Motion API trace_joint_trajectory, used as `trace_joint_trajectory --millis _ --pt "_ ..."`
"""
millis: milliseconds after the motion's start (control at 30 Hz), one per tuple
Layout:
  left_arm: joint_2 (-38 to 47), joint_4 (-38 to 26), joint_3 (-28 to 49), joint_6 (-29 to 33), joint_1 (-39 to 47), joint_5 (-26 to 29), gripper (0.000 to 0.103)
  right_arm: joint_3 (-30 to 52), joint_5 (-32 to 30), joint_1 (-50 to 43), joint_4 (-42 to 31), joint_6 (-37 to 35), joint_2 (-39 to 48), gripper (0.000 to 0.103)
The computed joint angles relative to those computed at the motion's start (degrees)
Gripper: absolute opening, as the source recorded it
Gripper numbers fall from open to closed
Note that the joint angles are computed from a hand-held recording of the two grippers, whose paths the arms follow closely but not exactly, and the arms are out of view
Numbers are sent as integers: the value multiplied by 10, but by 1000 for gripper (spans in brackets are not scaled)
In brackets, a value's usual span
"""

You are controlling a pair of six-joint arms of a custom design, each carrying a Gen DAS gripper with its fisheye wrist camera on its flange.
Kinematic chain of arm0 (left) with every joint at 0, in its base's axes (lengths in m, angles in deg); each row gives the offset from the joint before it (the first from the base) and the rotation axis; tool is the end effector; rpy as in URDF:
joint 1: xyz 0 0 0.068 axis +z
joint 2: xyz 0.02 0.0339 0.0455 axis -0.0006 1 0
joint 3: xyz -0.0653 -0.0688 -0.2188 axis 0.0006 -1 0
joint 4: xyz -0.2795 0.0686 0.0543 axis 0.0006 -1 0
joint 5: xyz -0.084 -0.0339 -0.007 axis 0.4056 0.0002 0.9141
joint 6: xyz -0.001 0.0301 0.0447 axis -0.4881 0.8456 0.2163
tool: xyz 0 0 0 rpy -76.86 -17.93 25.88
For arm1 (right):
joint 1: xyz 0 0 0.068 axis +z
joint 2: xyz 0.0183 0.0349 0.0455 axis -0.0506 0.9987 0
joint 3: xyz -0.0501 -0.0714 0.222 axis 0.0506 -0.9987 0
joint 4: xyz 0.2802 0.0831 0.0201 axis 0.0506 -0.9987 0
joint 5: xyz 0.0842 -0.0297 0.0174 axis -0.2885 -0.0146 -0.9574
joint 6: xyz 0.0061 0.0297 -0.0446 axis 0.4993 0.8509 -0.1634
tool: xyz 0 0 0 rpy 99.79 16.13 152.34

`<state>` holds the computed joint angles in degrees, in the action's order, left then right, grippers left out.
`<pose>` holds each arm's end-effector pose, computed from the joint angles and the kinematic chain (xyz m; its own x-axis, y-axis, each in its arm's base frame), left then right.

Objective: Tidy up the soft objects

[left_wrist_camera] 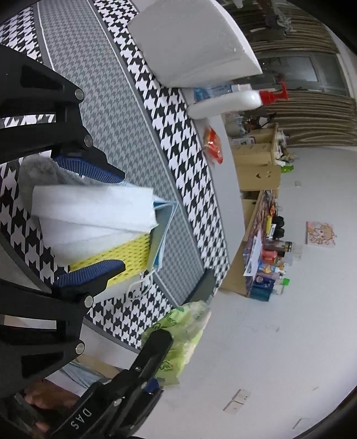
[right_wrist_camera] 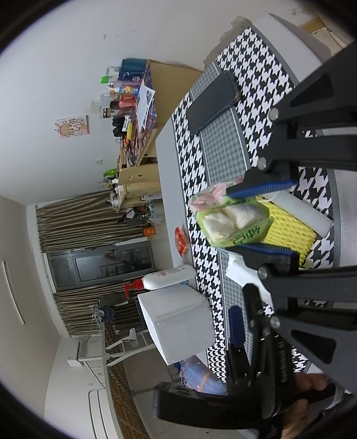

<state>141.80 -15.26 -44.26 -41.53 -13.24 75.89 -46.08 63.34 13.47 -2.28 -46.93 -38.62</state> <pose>0.2741 -0.0757 0.1658 -0.6107 0.3047 -0.7309 0.5387 0.8364 -0.1015 0.2140 0.0579 0.1877 -0.4539 0.0945 -0.8861 -0.0643 0.9883 0.1383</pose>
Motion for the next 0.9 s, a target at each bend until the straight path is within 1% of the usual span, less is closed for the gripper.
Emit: trace_joint_trajectory --millis 167,267,333,400,433,467,533,600,667,733,767,900 --pt "33 24 -1 -7 -38 -55 60 1 -7 -11 -1 0 9 36" --pt "52 47 -3 -14 -54 -104 60 -1 -10 -15 -2 0 7 36" --pt "68 53 1 -16 -57 -116 60 -3 -13 -19 -4 1 6 36" --pt "76 55 4 -15 -56 -116 59 -5 -17 -25 -4 0 6 36" --pt "78 55 5 -15 -56 -115 55 -5 -18 -27 -4 0 6 36" --pt "80 53 6 -16 -56 -115 42 -6 -20 -28 -4 0 6 36" --pt "81 48 10 -16 -53 -114 29 -6 -23 -32 -4 -1 6 36" --pt "78 45 10 -16 -53 -113 25 -6 -25 -34 -2 -1 9 36" --pt "76 41 11 -9 -51 -107 16 -5 -27 -35 -1 -1 12 36" --pt "70 34 11 -10 -47 -100 11 -5 -32 -40 3 -1 16 36" --pt "62 32 7 -10 -46 -95 11 -5 -32 -38 3 -1 15 36" --pt "14 12 -6 0 -24 -43 9 -4 -29 -37 3 -2 13 36"
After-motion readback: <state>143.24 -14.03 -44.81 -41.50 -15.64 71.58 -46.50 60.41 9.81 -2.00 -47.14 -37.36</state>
